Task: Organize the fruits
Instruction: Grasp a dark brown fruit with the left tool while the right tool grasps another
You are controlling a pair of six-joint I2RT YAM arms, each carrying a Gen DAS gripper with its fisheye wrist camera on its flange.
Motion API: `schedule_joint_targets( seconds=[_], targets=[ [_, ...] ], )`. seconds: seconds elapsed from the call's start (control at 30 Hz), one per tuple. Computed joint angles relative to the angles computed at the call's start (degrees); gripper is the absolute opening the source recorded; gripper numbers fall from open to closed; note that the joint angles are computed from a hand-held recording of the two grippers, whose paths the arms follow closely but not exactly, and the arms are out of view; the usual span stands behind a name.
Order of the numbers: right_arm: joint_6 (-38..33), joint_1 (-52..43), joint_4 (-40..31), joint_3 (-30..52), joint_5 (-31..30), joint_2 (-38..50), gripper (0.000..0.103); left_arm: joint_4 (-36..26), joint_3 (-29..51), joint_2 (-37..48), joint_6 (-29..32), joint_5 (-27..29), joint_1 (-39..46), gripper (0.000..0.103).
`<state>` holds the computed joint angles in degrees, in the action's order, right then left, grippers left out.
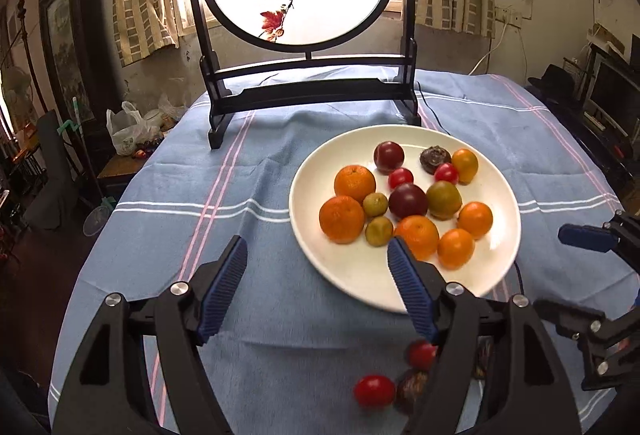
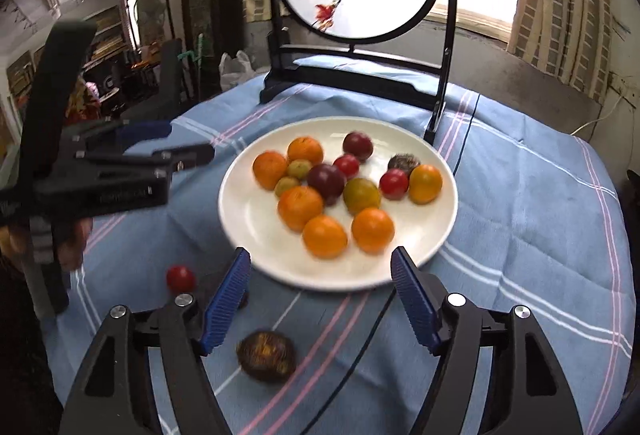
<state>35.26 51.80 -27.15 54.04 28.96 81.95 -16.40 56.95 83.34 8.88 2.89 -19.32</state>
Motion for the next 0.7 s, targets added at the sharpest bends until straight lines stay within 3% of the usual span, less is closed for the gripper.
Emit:
schedule_joint_targets(
  seconds=[0.17, 0.37, 0.4, 0.43, 0.6, 0.7],
  targets=[
    [1.4, 6.4, -3.3, -0.2, 1.6, 5.7, 0.073, -2.5, -9.4, -8.8, 3.4, 3.0, 3.0, 0.071],
    [0.4, 4.2, -0.7, 1.0, -2.9, 9.9, 0.073, -7.9, -17.7, -16.8, 6.1, 7.0, 3.4, 0.071],
    [0.0, 3.8, -0.4, 1.1, -3.6, 10.4, 0.065, -8.8, -18.6, -17.4, 6.4, 7.4, 2.8, 0.071],
    [-0.6, 3.0, 0.2, 1.0, -5.9, 10.7, 0.043, -9.3, -19.6, -18.2, 6.5, 7.1, 1.5, 0.071],
    [0.9, 4.7, -0.7, -0.5, -4.1, 8.0, 0.043, -6.5, -22.3, -18.0, 3.7, 3.3, -5.8, 0.069],
    [2.7, 5.6, -1.7, -2.3, -2.6, 4.8, 0.043, -4.0, -20.6, -12.6, 0.5, 1.7, -7.9, 0.055]
  ],
)
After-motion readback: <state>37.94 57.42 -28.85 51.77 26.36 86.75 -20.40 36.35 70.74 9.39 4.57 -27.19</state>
